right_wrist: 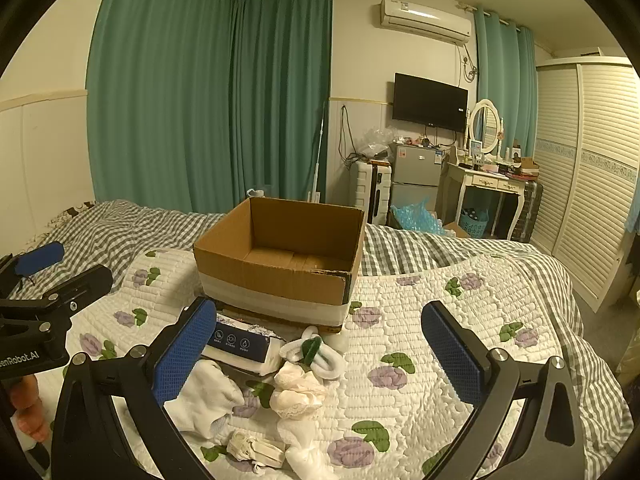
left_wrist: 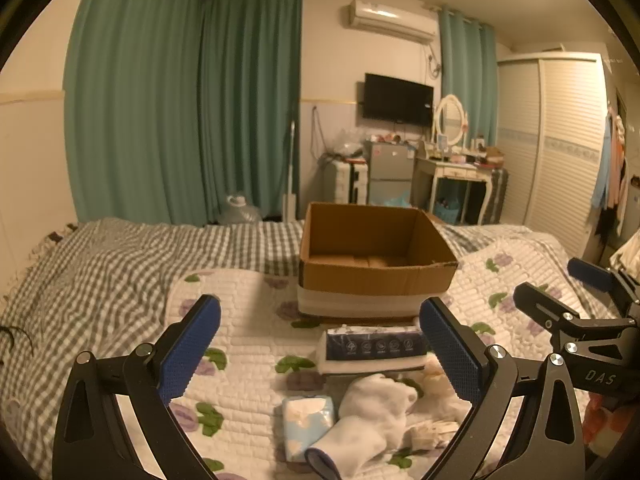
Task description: Organize soft objects
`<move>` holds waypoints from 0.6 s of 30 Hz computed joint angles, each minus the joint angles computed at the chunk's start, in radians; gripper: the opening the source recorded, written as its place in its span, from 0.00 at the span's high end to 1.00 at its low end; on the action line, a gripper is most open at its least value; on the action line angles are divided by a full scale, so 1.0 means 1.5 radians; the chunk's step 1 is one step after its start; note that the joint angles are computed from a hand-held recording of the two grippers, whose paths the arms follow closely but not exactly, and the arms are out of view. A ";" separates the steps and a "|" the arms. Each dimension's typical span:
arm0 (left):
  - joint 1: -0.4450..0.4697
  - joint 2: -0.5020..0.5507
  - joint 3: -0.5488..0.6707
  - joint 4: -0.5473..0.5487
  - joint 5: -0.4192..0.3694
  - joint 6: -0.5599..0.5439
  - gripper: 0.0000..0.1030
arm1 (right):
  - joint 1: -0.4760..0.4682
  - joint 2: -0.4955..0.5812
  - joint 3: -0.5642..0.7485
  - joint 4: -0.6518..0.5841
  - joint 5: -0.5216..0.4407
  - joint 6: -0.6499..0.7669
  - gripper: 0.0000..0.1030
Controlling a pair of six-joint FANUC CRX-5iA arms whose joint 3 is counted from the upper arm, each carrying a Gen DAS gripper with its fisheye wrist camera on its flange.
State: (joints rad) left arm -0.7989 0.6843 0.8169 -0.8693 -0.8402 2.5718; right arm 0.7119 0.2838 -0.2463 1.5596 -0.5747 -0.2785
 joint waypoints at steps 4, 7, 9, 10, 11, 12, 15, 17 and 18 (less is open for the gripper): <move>0.000 0.000 0.001 0.001 -0.001 -0.001 0.01 | 0.000 0.000 -0.001 0.000 0.001 0.001 0.00; 0.000 0.001 0.000 0.002 -0.001 -0.002 0.01 | 0.000 0.000 -0.001 -0.002 0.001 0.002 0.00; 0.000 0.001 0.001 0.001 -0.002 -0.001 0.01 | -0.001 -0.001 -0.002 -0.002 0.003 0.002 0.00; -0.001 0.001 0.000 0.000 -0.002 0.000 0.01 | -0.001 -0.001 -0.002 -0.001 0.002 0.001 0.00; 0.000 0.001 0.001 0.002 -0.001 -0.001 0.01 | -0.002 -0.002 -0.004 0.002 0.005 -0.001 0.00; 0.000 0.001 0.001 0.002 -0.001 -0.001 0.01 | -0.002 -0.001 -0.003 0.001 0.005 0.000 0.00; 0.000 0.001 0.002 0.002 -0.001 -0.003 0.01 | -0.002 -0.001 -0.003 0.001 0.004 0.000 0.00; 0.001 0.001 0.002 0.003 -0.001 -0.003 0.01 | -0.001 -0.001 -0.002 -0.002 0.004 0.002 0.00; 0.001 0.001 0.001 0.004 0.000 -0.003 0.01 | 0.000 0.000 -0.001 -0.005 0.002 0.005 0.00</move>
